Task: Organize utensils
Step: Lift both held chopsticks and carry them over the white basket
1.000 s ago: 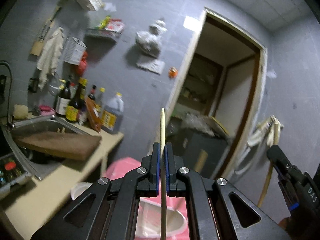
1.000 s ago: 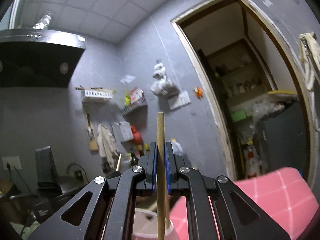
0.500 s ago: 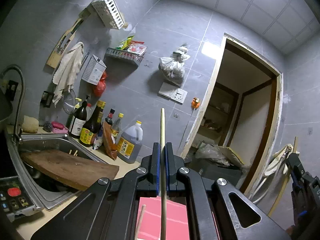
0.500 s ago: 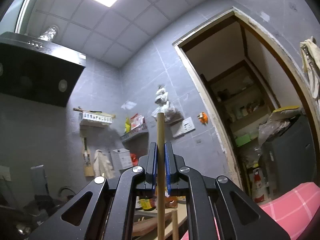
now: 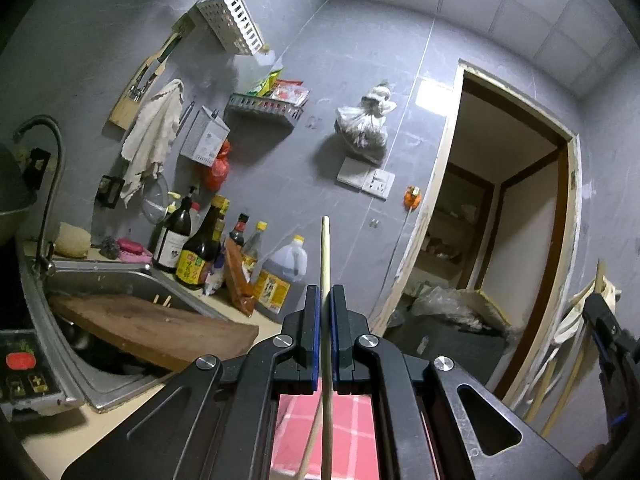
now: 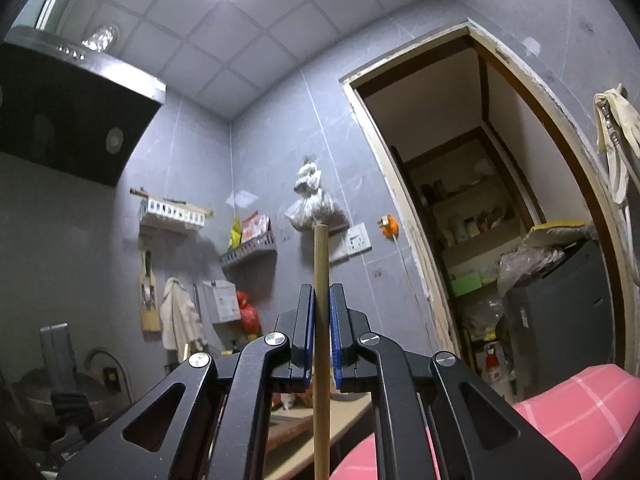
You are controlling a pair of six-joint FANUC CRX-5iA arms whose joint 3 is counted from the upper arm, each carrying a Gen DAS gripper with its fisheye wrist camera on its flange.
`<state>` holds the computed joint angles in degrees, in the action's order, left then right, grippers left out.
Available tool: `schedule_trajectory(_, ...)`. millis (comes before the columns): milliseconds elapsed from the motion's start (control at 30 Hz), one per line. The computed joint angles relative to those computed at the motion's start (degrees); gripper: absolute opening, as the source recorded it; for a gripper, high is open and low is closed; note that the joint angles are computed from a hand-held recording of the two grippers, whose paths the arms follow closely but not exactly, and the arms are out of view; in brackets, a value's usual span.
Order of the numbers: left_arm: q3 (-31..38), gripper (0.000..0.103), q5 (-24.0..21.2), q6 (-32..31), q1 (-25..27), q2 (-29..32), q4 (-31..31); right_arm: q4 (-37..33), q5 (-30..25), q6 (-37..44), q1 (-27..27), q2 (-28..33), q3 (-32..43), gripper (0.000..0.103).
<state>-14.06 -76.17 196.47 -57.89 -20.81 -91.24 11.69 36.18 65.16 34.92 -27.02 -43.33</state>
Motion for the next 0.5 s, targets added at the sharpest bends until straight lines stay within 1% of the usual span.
schedule_trajectory(100, -0.9, 0.003, -1.1, 1.4, -0.5, 0.5, 0.4, 1.7, -1.9, -0.4, -0.1, -0.3, -0.5, 0.006)
schedule_trajectory(200, -1.8, 0.003, -0.7, 2.8, -0.6, 0.5, 1.6, 4.0, -4.8, -1.8, -0.5, -1.0, -1.1, 0.006)
schedule_trajectory(333, -2.1, 0.003, -1.1, 2.3, -1.1, 1.5, 2.4, 9.3, -5.5, -6.8, -2.3, -1.4, -2.7, 0.006)
schedule_trajectory(500, -2.6, 0.003, 1.1, 1.6, -0.4, 1.3, 5.3, 15.4, -6.8, -11.6, -3.7, -2.5, -4.3, 0.006)
